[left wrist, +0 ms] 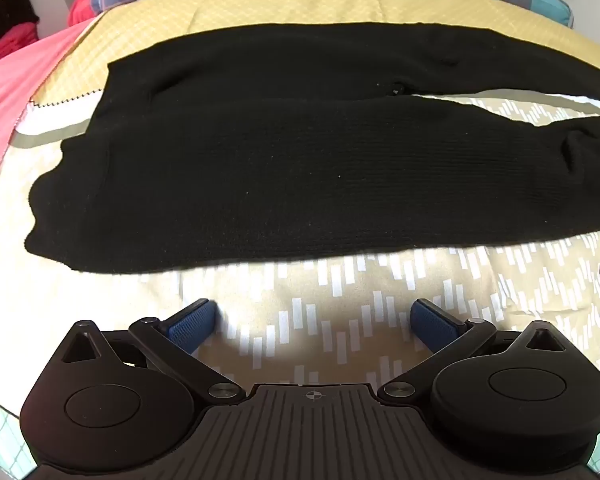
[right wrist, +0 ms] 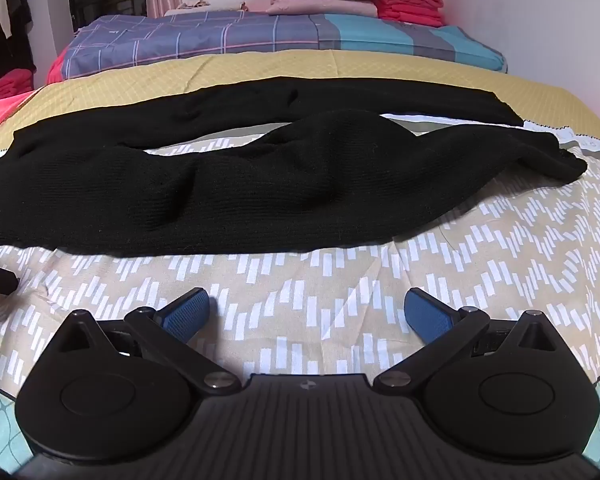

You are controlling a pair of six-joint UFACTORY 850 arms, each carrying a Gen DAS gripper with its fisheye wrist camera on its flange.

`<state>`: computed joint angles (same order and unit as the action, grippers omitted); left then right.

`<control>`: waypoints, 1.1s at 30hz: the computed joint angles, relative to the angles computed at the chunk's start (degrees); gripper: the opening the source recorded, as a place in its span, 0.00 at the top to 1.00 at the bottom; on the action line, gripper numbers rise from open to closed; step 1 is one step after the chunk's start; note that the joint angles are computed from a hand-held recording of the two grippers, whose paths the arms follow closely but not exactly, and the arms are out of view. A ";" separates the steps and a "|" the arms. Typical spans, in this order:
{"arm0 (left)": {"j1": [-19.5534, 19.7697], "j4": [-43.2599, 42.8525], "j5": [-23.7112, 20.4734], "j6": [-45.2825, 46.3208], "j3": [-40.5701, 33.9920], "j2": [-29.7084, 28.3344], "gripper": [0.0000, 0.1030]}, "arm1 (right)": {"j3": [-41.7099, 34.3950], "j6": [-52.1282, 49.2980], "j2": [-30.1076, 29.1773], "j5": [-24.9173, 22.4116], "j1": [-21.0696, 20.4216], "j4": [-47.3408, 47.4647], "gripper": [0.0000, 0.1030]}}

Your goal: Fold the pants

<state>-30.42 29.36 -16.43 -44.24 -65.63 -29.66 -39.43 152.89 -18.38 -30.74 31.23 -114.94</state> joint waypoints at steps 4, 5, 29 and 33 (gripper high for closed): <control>-0.02 0.40 0.00 -0.51 -0.01 -0.01 0.00 | 0.08 0.14 0.00 -0.23 0.09 -0.20 0.00; -0.03 0.25 -0.10 -0.42 -0.09 -0.05 0.00 | 0.08 0.14 0.00 -0.23 0.09 -0.20 0.00; -0.05 0.46 -0.38 -1.01 -0.10 -0.09 0.00 | 0.66 0.98 0.23 -1.28 0.48 -0.52 0.00; -0.05 1.61 0.01 -2.08 0.28 0.09 0.00 | 0.27 1.29 -0.27 -1.61 0.44 -0.82 0.00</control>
